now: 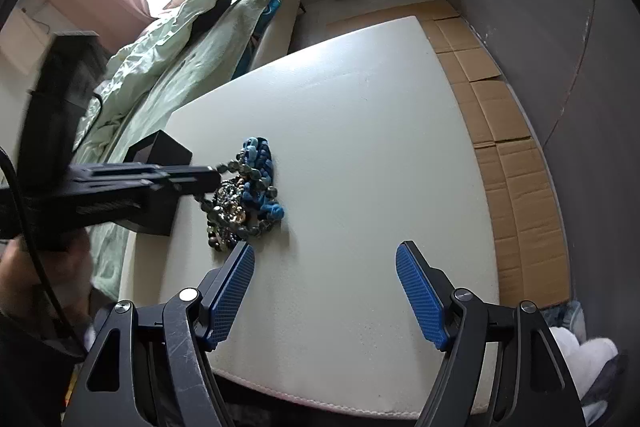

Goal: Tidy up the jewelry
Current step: 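Grasp a blue beaded strand with the left tool while the right tool grasps the blue flower piece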

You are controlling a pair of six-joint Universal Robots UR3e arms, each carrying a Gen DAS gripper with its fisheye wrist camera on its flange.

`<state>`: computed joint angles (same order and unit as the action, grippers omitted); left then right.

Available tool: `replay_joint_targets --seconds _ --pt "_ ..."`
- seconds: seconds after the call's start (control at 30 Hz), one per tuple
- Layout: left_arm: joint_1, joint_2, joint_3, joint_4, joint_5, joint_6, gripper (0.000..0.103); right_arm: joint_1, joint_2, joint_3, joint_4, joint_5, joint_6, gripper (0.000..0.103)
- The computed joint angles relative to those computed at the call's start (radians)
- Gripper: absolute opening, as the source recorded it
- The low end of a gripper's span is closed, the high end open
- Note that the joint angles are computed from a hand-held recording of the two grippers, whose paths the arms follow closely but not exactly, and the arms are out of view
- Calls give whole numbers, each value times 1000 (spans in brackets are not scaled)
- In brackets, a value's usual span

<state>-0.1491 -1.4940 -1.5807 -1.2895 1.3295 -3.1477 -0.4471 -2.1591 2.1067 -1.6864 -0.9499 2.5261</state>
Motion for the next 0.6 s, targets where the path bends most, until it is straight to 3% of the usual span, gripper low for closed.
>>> replay_joint_targets --seconds 0.17,0.6 --pt "35 48 43 -33 -72 21 10 41 41 -28 -42 0 35 73" --pt "202 197 70 -107 -140 83 10 252 262 -153 -213 -24 199 69"
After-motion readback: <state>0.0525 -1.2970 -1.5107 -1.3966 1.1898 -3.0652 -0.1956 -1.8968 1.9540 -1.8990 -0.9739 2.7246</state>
